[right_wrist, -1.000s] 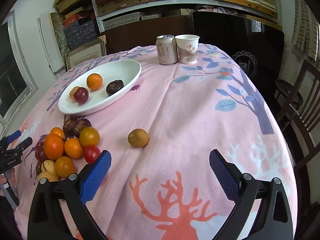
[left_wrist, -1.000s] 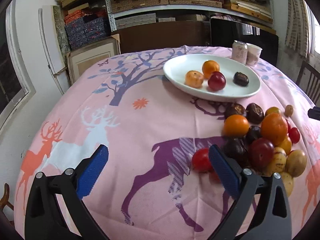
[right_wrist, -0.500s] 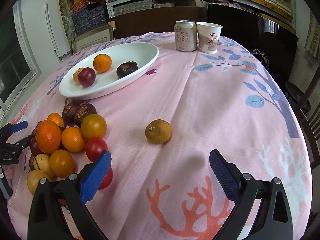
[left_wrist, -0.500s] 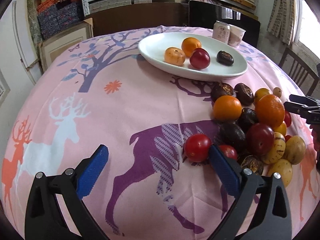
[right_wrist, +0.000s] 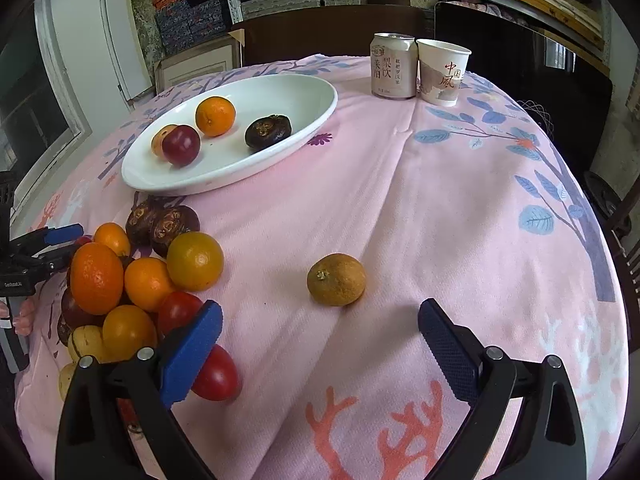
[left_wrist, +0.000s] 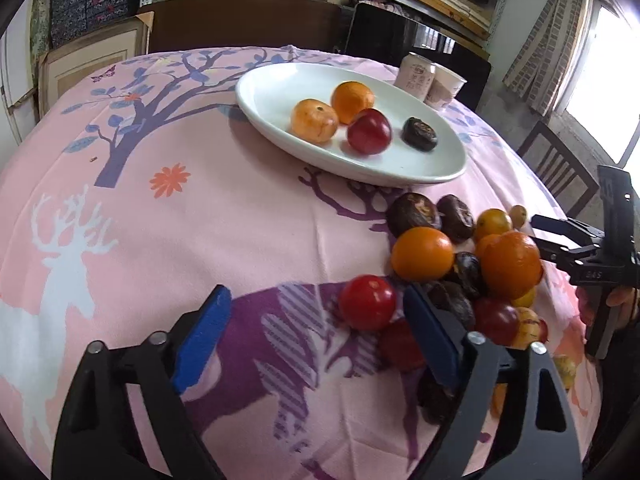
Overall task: Organize fruits
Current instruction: 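Return to the pile and grasp a red cherry tomato with the left gripper, then grasp the small olive-brown fruit with the right gripper while the left holds the tomato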
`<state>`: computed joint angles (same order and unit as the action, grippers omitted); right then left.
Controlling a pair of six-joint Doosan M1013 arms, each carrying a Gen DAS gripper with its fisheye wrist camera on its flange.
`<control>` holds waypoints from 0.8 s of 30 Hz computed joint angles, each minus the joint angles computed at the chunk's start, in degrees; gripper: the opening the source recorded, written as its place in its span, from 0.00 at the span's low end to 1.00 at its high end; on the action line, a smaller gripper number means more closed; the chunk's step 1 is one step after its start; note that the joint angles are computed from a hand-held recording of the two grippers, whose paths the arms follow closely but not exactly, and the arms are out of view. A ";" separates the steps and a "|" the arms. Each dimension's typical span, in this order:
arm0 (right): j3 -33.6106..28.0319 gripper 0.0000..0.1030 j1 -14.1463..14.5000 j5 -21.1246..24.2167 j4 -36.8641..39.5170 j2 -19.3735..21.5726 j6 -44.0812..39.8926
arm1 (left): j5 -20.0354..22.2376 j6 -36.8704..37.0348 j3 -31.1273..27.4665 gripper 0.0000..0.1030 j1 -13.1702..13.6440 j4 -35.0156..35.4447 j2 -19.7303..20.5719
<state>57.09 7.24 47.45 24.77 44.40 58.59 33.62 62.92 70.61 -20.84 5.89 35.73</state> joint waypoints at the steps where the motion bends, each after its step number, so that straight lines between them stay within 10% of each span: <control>1: -0.14 0.97 -0.08 0.28 0.21 0.09 0.02 | -0.03 0.54 0.13 0.77 -0.07 0.54 -0.15; 13: -0.27 0.97 -0.34 1.80 2.50 0.24 -0.65 | -4.75 8.03 0.12 0.27 0.56 -11.95 0.54; 24: 0.28 0.91 -0.19 0.61 1.70 -0.12 1.15 | -8.07 1.64 2.21 0.26 0.76 -7.96 -0.88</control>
